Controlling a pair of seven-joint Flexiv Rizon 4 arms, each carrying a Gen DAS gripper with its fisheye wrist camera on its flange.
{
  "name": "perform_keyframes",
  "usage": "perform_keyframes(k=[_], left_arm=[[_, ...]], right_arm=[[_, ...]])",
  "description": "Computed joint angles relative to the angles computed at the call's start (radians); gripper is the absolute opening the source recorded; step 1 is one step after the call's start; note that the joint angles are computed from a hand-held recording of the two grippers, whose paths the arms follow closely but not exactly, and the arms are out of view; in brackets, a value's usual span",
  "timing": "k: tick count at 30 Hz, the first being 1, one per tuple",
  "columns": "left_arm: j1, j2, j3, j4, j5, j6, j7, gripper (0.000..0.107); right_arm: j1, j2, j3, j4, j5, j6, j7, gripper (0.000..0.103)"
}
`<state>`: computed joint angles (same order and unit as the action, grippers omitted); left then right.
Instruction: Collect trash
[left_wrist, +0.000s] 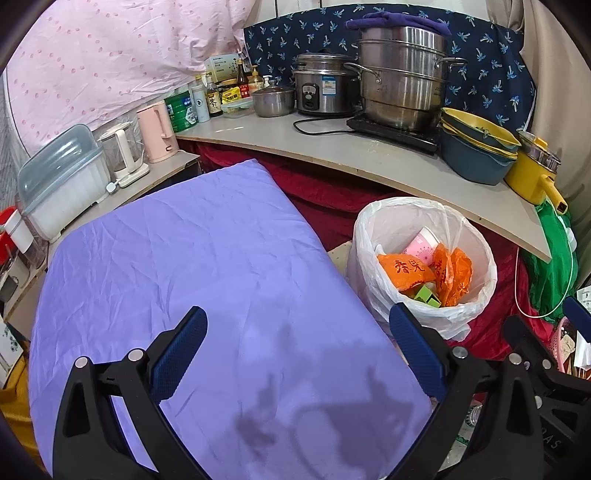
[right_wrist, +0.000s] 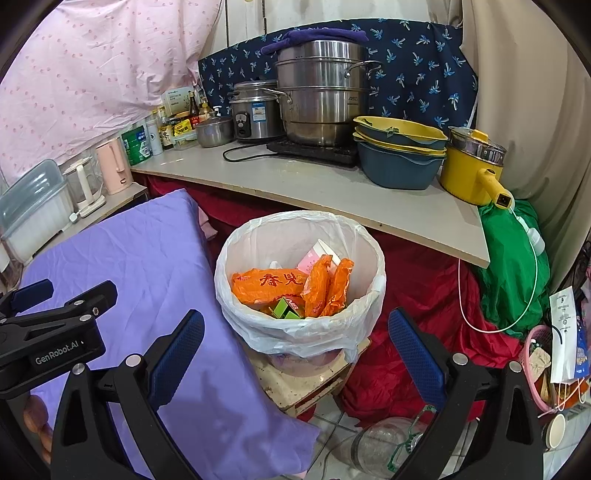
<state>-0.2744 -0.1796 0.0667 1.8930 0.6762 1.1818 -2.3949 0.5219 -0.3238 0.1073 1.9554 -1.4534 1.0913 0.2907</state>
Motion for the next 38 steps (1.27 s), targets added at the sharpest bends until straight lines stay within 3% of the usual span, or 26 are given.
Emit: perform_keyframes(k=[38], left_arm=[[0.001, -0.001, -0.002, 0.017, 0.000, 0.000, 0.030, 0.095]], right_arm=[[0.012, -0.027, -0.006, -0.028, -0.008, 0.004, 0.004, 0.096]])
